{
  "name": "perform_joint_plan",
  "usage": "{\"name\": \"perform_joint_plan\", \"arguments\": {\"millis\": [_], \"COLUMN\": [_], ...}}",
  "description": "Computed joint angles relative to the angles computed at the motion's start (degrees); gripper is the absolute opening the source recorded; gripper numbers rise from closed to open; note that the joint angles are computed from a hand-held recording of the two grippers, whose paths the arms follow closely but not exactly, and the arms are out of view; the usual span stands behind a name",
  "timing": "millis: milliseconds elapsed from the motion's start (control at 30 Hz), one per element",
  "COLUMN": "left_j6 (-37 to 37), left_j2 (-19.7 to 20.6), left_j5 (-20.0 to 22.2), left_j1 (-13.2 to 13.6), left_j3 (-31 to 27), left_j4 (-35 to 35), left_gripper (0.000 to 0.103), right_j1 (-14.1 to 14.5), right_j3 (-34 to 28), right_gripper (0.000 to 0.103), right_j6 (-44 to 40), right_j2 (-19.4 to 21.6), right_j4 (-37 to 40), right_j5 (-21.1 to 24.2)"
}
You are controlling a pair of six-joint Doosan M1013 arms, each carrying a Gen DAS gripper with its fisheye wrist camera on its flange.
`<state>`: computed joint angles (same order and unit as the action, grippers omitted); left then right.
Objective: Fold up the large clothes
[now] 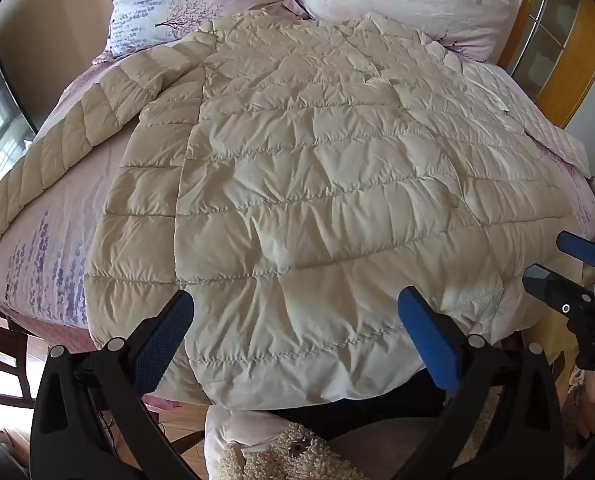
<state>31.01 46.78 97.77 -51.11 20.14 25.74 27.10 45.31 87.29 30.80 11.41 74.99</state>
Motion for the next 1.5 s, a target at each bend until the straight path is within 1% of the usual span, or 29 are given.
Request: {"name": "perform_joint_plan", "arguments": {"millis": [1033,1200,1267,1500], "left_j6": [0.06,0.08,0.08,0.09], "left_j2": [0.09,0.12,0.12,0.14], "left_j5": [0.19,0.26,0.26,0.30], "left_j1": [-0.01,0.00,0.00,0.02], "left_j3": [-0.18,-0.24,-0.24,-0.28], "left_j4": [0.04,0.00,0.00,-0.10], "left_gripper": [0.102,0.102,0.102,0.102], "right_j1": [-0.13,-0.10,-0.06,0.00], "right_j3": [0.07,0.84,0.01,0.04], "right_gripper": [0.101,0.101,0.101,0.101], "right_j6": [-0.11,-0.19,0.00,-0.09], "right_j2": [0.07,-0.24,0.20,0.07], "right_j4": [0.40,0.60,0.64,0.69], "right_j5": [0.02,-0.44,0.00,0.07]}}
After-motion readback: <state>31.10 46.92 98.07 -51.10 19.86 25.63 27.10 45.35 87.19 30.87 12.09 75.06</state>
